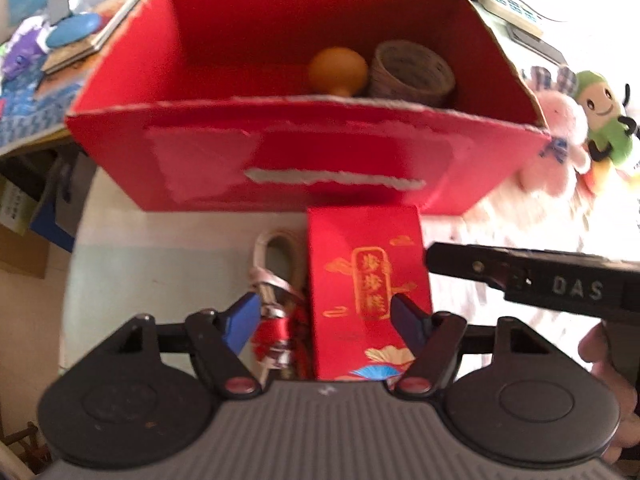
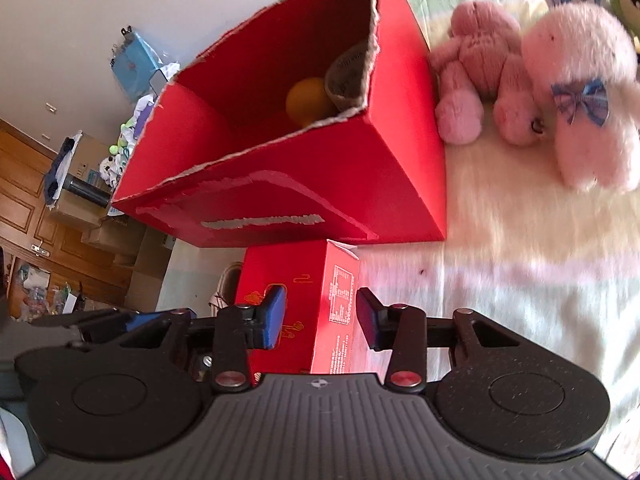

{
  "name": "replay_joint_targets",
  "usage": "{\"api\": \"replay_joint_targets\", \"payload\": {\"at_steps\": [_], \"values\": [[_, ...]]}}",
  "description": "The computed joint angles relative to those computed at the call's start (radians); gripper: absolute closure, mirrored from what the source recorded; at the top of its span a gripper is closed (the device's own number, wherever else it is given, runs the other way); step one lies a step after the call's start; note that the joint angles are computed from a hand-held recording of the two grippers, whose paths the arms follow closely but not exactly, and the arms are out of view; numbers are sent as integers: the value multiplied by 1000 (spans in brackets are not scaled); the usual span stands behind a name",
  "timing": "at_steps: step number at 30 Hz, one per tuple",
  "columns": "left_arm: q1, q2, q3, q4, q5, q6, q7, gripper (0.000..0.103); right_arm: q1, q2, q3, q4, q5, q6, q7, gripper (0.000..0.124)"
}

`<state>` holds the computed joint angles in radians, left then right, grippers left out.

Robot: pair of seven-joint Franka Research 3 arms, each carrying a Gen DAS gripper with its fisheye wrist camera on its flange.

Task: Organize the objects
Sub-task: 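Close the right gripper around the red gift box with gold print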

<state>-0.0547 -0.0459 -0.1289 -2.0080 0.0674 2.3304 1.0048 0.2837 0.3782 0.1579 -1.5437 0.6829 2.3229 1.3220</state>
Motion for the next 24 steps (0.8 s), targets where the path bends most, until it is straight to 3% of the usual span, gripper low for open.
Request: {"api": "replay_joint_targets", "payload": {"at_steps": [6,16,20,24], "values": [[-8,44,-10,34,44,-40,-19,28,-4,11,-2,15,-3,-39,21,80],[-18,60,-17,53,78,-40,-13,25,-7,37,-2,53,-14,-72,22,82],[-20,48,-18,31,43,5,31,25,-7,38,-1,55,-14,-79,20,87],[-18,18,-10,-20,-83,97,117,25,-11,35,-1,49,-10,-92,21,87]]}}
